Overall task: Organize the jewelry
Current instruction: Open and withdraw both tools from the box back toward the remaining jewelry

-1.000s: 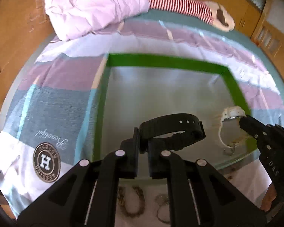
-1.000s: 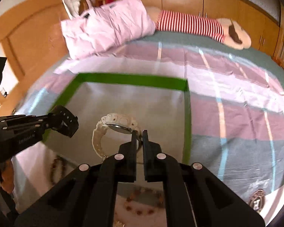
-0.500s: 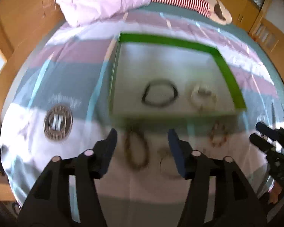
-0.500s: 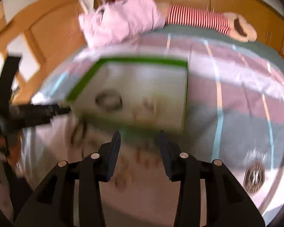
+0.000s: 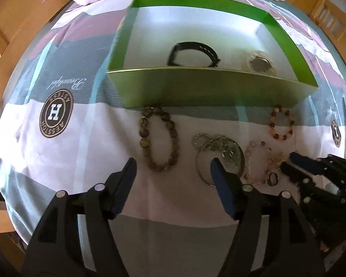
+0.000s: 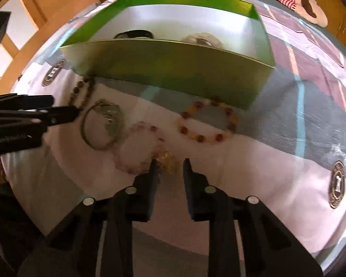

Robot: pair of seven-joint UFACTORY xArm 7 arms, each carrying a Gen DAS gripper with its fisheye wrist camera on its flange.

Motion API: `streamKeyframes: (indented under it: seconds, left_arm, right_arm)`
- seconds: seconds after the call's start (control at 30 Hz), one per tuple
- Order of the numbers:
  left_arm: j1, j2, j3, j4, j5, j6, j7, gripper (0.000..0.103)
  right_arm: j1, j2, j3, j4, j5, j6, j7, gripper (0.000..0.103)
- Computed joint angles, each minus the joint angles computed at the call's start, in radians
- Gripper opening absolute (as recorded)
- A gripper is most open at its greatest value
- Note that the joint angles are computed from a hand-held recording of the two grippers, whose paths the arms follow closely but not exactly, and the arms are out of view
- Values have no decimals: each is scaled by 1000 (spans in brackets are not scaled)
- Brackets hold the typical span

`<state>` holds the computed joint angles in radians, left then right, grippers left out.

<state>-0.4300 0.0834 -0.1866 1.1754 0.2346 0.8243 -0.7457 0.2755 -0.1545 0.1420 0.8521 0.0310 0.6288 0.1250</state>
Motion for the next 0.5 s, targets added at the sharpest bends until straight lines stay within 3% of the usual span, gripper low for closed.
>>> streamKeyframes:
  seconds: [0.07, 0.13, 0.2, 0.23, 0.27, 0.33, 0.5]
  left_arm:
    - [3, 2, 4, 3, 0, 9, -12, 71]
    - [4, 9, 3, 4, -9, 22, -12, 71]
    - [2, 11, 0, -1, -18, 16, 1, 70]
    - [0, 16, -2, 0, -20, 13, 11, 63]
    - [-2, 23, -3, 3, -23, 10, 20, 46]
    - [-6, 37, -6, 9, -41, 9, 39, 34]
    - [-25, 66, -2, 24, -26, 14, 38, 42]
  right_arm:
    - [-37, -14, 18, -1, -80, -3, 81, 23]
    - [-14, -28, -38, -4, 5, -9, 51, 23]
    - [-30, -40, -43, -6, 56, -9, 28, 23]
    - [-42, -47, -38, -8, 38, -13, 49, 24]
    - [-52, -49, -33, -9, 19, -15, 68, 24]
    - [-56, -46, -37, -8, 29, -19, 68, 24]
    - [-72, -42, -28, -15, -6, -32, 107, 24]
